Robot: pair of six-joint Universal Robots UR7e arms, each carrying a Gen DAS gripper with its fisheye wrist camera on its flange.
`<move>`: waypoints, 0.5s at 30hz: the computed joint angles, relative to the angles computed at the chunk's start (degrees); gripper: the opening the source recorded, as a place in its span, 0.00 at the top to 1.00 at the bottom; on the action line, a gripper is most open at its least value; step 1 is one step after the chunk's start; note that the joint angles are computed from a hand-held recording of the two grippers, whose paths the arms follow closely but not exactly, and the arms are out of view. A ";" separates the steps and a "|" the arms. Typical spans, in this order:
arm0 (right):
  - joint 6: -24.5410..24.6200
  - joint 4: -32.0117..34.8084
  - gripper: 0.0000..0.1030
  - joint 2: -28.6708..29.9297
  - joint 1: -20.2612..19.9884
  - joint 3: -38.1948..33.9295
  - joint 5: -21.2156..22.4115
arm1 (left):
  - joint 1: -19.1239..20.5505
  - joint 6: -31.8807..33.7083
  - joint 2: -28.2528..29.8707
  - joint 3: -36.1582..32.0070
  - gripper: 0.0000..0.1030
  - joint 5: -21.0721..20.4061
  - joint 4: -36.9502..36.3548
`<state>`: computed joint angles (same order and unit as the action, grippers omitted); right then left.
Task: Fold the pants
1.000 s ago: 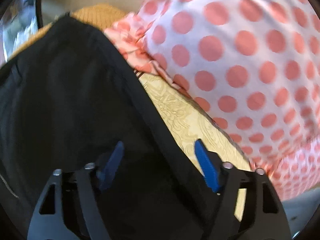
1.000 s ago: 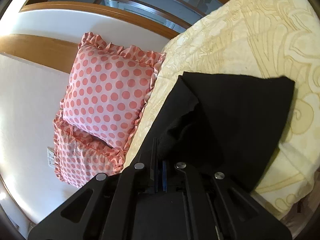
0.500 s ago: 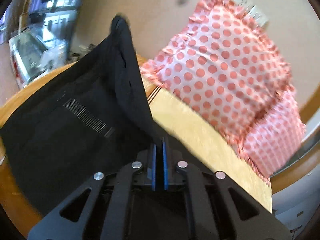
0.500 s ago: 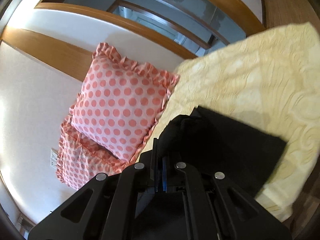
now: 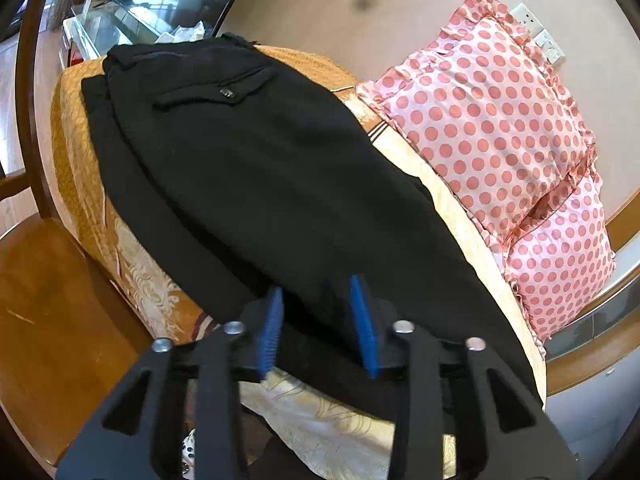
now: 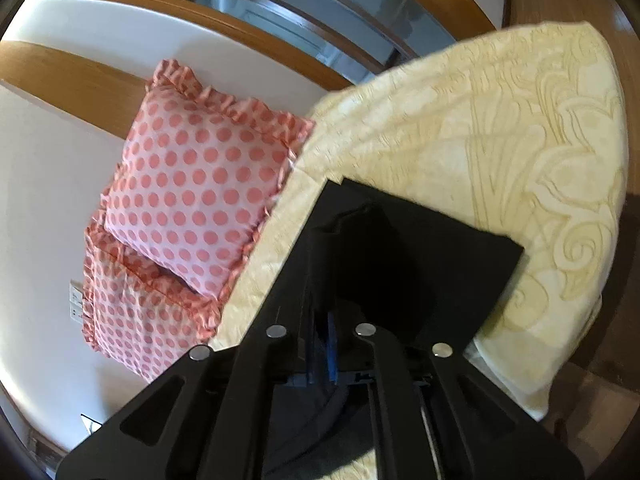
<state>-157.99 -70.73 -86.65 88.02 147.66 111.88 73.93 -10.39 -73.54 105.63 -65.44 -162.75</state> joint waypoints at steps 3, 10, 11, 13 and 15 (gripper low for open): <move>1.79 0.14 0.54 -0.15 -1.05 0.64 -1.43 | 0.35 0.17 -0.45 0.52 0.63 -0.80 -0.06; -0.40 2.16 0.74 0.29 -0.47 -0.80 -0.42 | 0.64 -0.29 -0.14 0.14 0.63 -1.26 -0.08; -1.37 2.91 0.93 0.42 -0.24 -1.42 0.21 | 0.58 -0.31 -0.21 0.25 0.64 -1.14 -0.13; -2.83 4.71 0.97 -0.13 0.24 -2.61 1.33 | 0.47 -0.26 -0.12 -0.04 0.66 -0.89 0.36; -5.72 7.77 0.97 -2.37 0.90 -4.18 2.24 | 0.10 0.27 0.09 -0.76 0.81 -0.30 1.26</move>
